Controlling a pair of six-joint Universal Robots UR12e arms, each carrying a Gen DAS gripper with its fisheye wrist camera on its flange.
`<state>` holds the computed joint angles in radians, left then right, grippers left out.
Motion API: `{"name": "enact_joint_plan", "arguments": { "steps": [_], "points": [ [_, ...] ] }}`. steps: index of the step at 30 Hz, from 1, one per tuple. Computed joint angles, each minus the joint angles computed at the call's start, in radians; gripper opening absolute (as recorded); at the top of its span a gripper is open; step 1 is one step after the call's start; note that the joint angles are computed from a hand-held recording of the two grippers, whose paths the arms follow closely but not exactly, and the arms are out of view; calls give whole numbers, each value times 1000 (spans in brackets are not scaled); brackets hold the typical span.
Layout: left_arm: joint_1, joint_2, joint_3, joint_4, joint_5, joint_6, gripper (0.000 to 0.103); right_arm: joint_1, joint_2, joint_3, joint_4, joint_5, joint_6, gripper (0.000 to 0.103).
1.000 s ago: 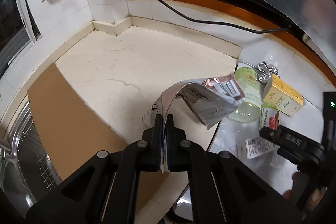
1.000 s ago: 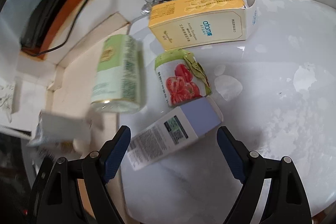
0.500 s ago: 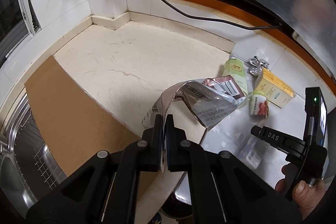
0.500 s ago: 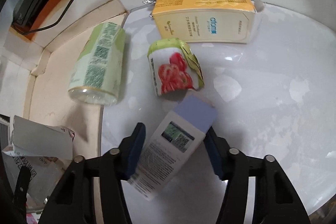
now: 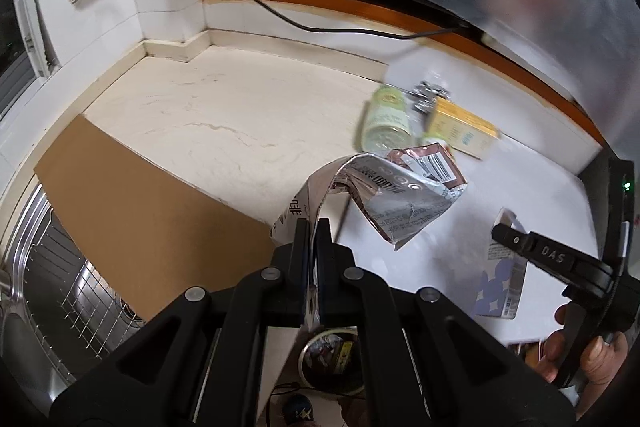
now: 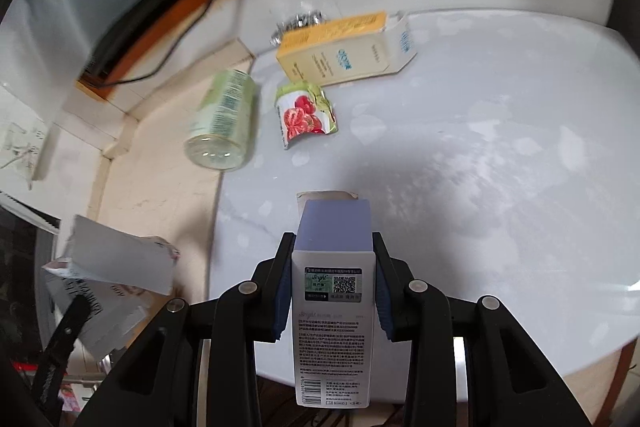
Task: Collect trash
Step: 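Carry the coffee bag and white box down toward the trash bin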
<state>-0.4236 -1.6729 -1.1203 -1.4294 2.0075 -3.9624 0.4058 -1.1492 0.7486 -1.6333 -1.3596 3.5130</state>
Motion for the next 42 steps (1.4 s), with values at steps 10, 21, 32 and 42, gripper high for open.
{"name": "enact_joint_plan", "arguments": {
  "steps": [10,21,32,42],
  "points": [
    [-60,66,-67,43,-109,73,1,3,-251,290,-190,-49,-62,34],
    [-105,101,-153,5,-240,55,1,10,-420,525,-181,-53,-105,34],
    [-133,80,-254,-37,-385,-24,1,-42,-493,701,-103,15,-125,34],
    [-148,11,-427,47,-480,-137,1,-73,-495,904,-178,33,-215,34]
  ]
}}
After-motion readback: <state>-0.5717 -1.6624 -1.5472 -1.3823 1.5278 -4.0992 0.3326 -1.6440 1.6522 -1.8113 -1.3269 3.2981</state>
